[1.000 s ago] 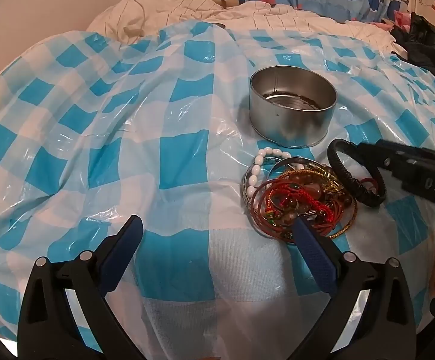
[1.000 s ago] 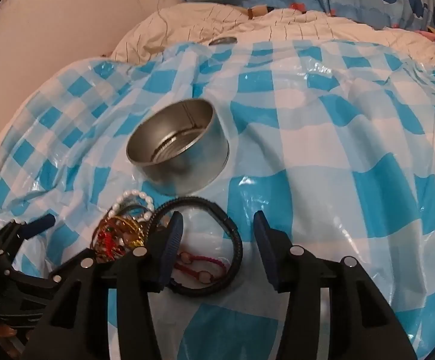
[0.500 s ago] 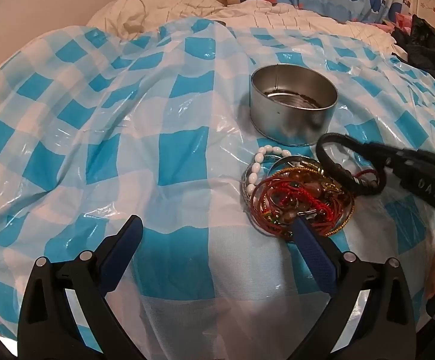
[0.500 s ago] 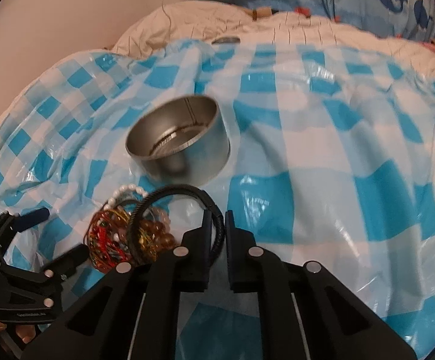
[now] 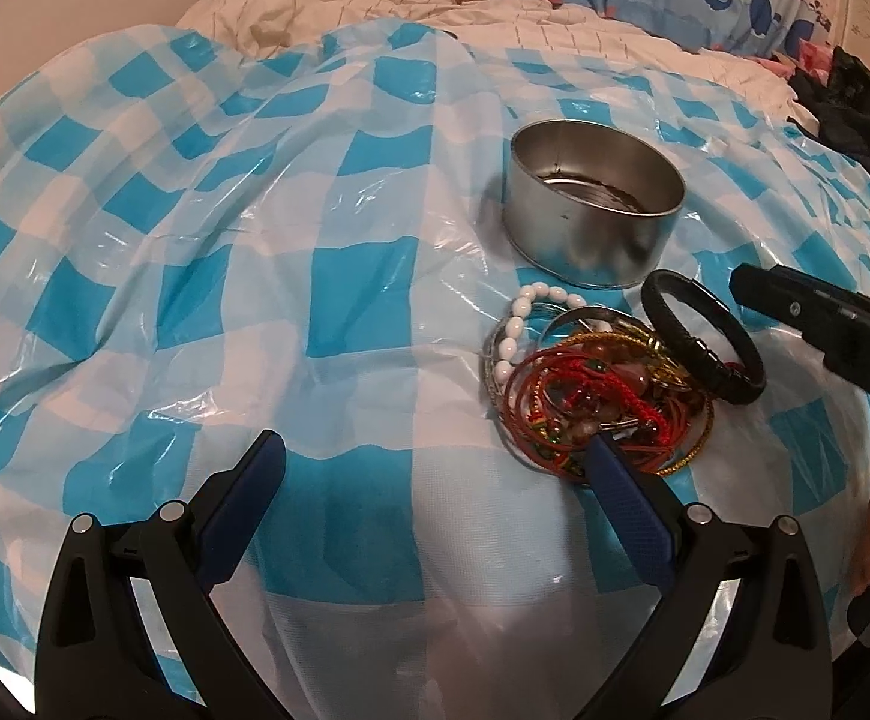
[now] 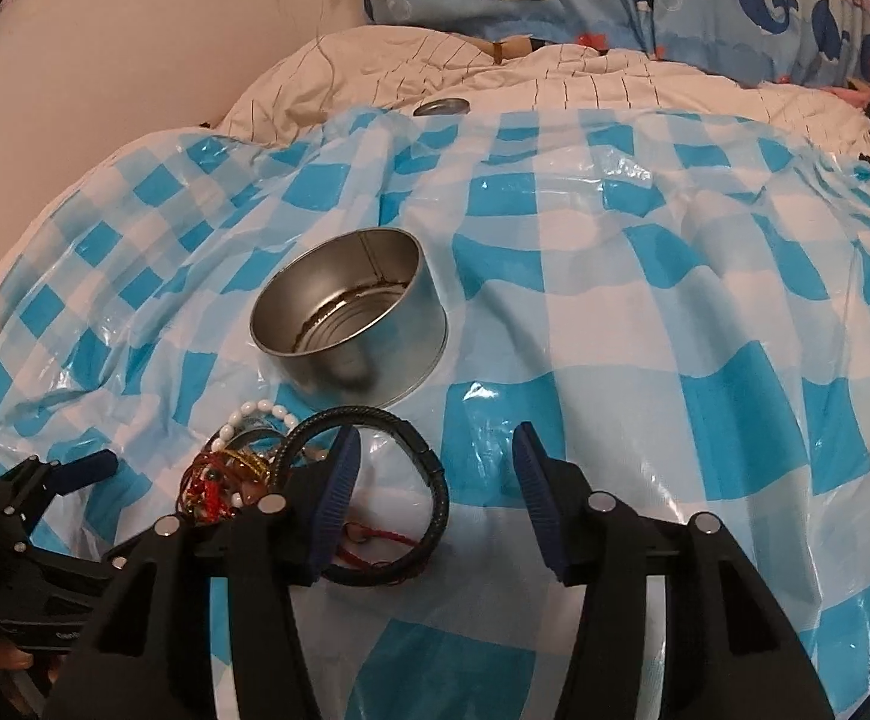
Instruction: Organize jewelry
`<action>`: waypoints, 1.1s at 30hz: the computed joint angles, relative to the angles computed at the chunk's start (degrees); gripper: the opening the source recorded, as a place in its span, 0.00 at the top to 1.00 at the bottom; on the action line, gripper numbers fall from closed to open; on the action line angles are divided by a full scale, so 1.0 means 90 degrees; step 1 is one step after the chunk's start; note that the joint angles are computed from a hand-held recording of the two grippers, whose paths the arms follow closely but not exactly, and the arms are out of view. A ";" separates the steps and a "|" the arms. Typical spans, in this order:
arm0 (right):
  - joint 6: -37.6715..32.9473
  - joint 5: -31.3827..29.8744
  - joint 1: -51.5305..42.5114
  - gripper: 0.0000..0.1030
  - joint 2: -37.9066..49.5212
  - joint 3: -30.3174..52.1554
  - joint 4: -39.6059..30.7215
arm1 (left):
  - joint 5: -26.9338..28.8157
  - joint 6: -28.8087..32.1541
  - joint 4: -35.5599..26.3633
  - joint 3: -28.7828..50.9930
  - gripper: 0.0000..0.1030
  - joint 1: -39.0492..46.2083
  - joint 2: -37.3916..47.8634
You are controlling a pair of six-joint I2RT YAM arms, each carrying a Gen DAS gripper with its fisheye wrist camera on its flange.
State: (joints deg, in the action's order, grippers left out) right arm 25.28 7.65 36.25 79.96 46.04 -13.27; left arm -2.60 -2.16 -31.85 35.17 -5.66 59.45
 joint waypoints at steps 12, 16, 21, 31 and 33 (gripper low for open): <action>-0.0252 0.0541 0.0390 0.90 0.0295 0.0174 -0.0029 | 0.0294 0.0129 -0.0141 0.0065 0.07 0.0240 -0.0067; -0.0338 0.0701 0.0453 0.90 0.0144 0.0198 -0.0093 | 0.0228 0.0127 -0.0102 0.0071 0.07 0.0156 0.0031; -0.0438 0.0960 0.0530 0.90 0.0001 0.0214 -0.0150 | 0.0147 0.0058 -0.0035 0.0041 0.07 0.0000 0.0073; -0.0485 0.1070 0.0521 0.90 -0.0172 0.0183 -0.0152 | 0.0161 0.0031 0.0022 0.0031 0.07 -0.0005 0.0108; -0.0464 0.1069 0.0502 0.90 -0.0201 0.0166 -0.0140 | 0.0172 0.0040 0.0019 0.0031 0.07 0.0007 0.0106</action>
